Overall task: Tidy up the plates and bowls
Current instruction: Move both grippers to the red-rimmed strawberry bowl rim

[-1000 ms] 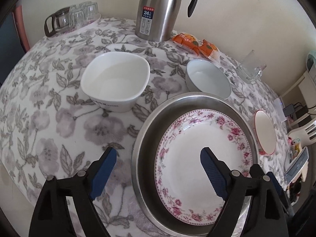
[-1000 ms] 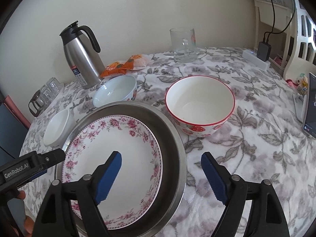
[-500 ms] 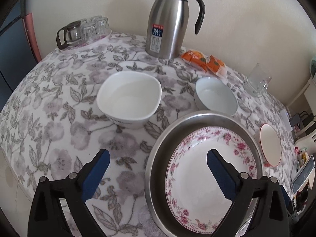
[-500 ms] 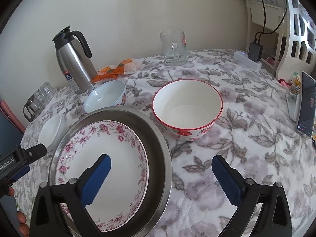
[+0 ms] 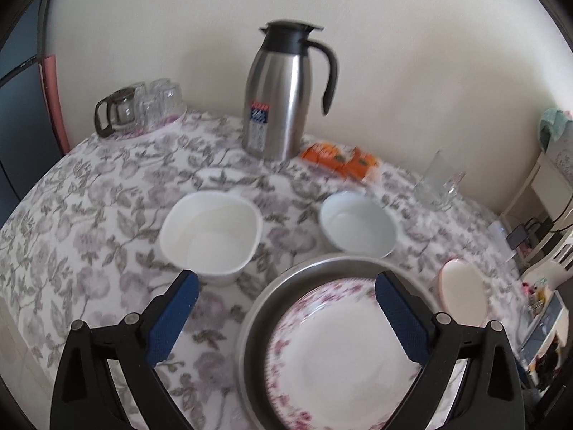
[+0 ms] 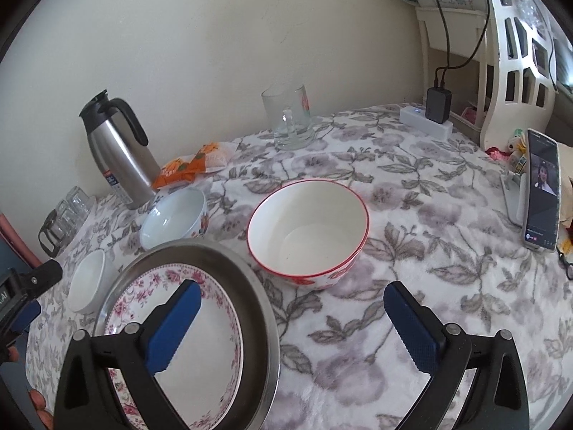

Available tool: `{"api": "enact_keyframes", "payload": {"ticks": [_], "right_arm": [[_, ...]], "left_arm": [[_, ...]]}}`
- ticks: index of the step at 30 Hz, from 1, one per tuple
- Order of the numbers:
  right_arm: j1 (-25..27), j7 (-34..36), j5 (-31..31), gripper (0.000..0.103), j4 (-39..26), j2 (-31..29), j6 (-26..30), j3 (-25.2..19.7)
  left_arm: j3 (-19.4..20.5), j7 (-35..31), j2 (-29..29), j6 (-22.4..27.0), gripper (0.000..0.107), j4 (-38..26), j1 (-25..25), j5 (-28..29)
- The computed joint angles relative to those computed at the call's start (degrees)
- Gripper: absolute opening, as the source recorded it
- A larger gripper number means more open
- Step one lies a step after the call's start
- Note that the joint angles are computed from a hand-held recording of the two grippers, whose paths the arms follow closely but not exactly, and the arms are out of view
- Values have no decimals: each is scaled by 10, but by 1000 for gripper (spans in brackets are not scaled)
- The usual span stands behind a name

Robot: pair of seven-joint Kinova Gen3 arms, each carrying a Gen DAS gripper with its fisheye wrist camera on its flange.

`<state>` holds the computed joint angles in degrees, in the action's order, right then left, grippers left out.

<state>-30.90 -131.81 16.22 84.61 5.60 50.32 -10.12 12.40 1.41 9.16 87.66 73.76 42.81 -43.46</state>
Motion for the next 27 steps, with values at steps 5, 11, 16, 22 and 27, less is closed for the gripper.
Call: {"api": "enact_keyframes", "payload": {"ticks": [5, 11, 16, 22, 27], "right_arm": [[17, -22, -13, 103, -3, 3, 10, 13], [47, -25, -47, 103, -13, 14, 26, 27], [63, -31, -64, 103, -12, 21, 29, 34], [83, -29, -86, 103, -12, 31, 33, 42], [90, -13, -91, 103, -21, 40, 25, 44]], "left_arm": [[-1, -7, 3, -51, 99, -6, 0, -24], [-8, -53, 9, -148, 99, -17, -23, 14], [-21, -126, 42, -161, 99, -72, -28, 58], [-44, -201, 82, -176, 99, -131, -42, 145], [-63, -226, 115, -170, 99, -159, -43, 191]]}}
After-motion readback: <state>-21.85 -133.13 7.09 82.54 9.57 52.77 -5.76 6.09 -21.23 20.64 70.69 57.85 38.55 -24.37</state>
